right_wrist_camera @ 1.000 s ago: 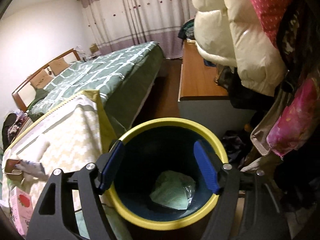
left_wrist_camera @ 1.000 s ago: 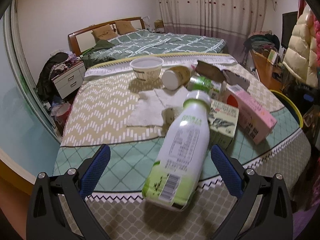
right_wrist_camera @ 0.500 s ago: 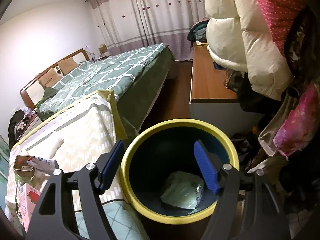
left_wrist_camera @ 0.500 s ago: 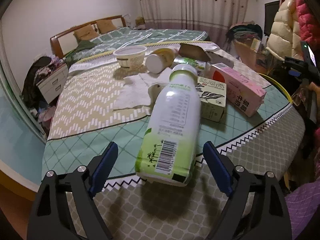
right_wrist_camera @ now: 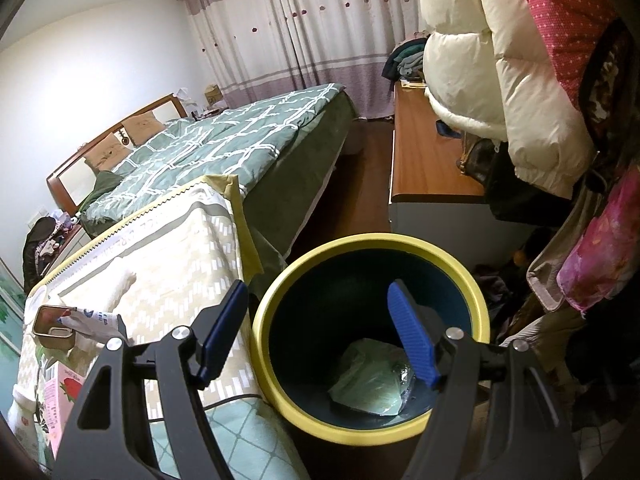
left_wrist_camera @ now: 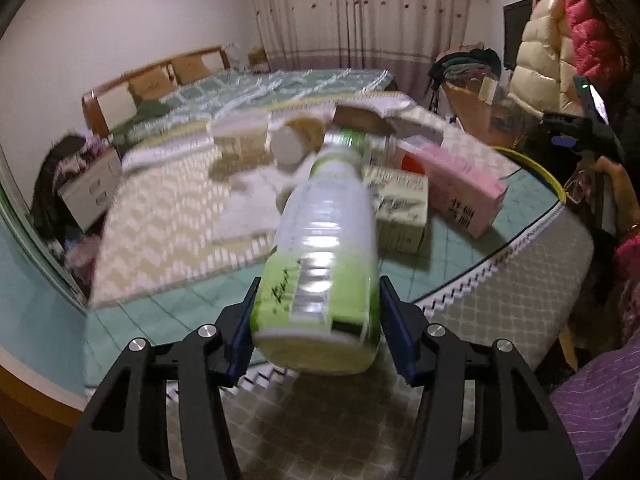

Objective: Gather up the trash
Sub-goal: 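Grasp the white-and-green plastic bottle with the left tool and lift it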

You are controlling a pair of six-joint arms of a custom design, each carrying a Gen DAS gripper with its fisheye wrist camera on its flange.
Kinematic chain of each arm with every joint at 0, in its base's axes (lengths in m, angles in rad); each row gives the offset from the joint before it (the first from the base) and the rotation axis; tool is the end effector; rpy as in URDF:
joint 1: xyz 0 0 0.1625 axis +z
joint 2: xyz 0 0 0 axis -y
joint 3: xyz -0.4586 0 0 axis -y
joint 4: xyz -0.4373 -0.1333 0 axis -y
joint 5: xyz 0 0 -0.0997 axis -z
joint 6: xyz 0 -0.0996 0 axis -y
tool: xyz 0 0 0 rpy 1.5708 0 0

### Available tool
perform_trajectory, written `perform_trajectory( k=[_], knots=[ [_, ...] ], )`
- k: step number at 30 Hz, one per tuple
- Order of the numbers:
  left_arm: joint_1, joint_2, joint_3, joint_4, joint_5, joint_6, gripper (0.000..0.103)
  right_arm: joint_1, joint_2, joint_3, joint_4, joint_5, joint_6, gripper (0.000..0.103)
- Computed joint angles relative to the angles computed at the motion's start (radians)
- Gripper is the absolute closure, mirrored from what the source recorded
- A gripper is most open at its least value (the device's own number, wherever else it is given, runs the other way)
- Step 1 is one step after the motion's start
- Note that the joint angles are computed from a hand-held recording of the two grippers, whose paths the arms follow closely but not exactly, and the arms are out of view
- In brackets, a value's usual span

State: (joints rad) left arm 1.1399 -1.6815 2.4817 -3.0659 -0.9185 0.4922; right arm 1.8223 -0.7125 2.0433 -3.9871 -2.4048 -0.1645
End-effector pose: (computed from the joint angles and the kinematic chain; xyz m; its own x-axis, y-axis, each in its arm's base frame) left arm 0.0168 -0.4273 0.3076 -0.6278 0.3111 -0.7135 0.7007 0.6251 -0.3440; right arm 0.1962 -0.5244 0.0945 -0.7838 0.3870 0.4857 -0.2478 0.5222 -0.8160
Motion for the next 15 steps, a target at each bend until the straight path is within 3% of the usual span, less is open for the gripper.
perform_trajectory(
  k=[8,15],
  knots=[
    [-0.126,0.016,-0.008,-0.159,0.145,0.097,0.051,0.001,-0.003,0.007,0.001,0.017,0.005,0.034],
    [-0.101,0.081,-0.082,-0.189,0.157,0.065,0.051,-0.002,-0.01,0.017,0.001,0.026,0.009,0.034]
  ],
)
